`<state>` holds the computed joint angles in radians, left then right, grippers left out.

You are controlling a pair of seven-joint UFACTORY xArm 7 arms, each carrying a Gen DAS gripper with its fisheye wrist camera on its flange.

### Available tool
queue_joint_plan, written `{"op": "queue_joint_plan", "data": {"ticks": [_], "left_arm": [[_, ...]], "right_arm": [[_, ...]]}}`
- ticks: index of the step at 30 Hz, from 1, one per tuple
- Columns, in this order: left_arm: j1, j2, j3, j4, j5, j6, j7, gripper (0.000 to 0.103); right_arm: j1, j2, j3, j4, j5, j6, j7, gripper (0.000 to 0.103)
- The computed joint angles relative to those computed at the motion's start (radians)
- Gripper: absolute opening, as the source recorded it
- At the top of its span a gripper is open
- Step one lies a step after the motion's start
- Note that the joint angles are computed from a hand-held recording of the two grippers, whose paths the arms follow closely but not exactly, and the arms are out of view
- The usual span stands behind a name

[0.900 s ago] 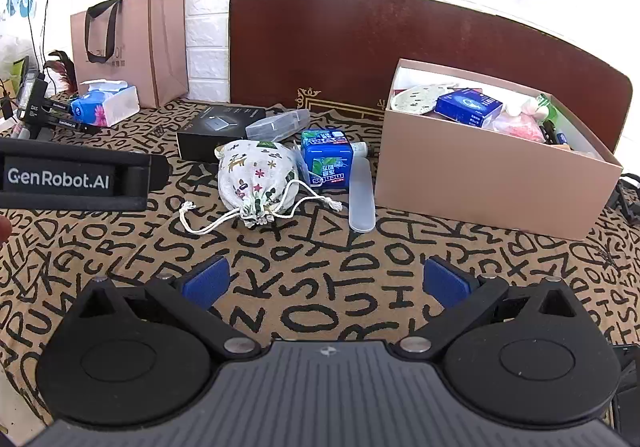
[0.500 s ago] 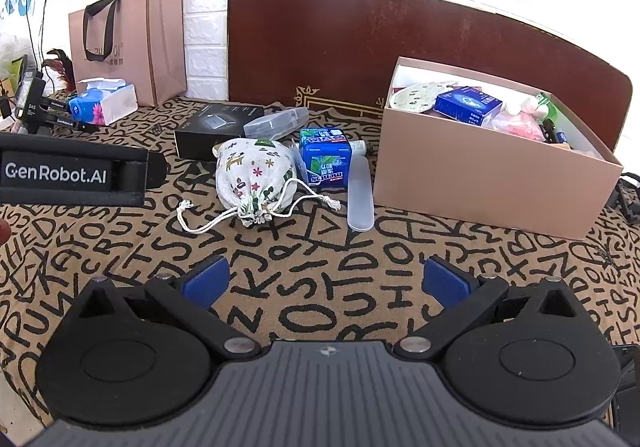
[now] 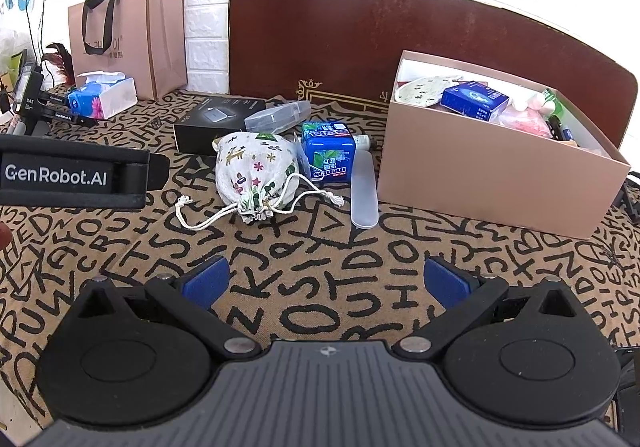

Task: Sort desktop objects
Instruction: 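Move the left tool toward the white deer-print drawstring bag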

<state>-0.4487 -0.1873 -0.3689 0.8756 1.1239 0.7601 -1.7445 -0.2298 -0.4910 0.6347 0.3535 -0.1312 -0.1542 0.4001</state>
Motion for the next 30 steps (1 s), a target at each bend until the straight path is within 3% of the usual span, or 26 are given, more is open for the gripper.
{"op": "queue_joint_plan", "data": {"ticks": [17, 30], "left_arm": [[0.009, 0.047, 0.037, 0.016, 0.012, -0.039, 0.009, 0.103], [0.021, 0.126, 0.100, 0.050, 0.016, -0.135, 0.044, 0.103]], "right_arm": [[-0.079, 0.074, 0.067, 0.049, -0.015, 0.004, 0.000, 0.103], [-0.214, 0.191, 0.184, 0.116, -0.019, -0.022, -0.023, 0.103]]}}
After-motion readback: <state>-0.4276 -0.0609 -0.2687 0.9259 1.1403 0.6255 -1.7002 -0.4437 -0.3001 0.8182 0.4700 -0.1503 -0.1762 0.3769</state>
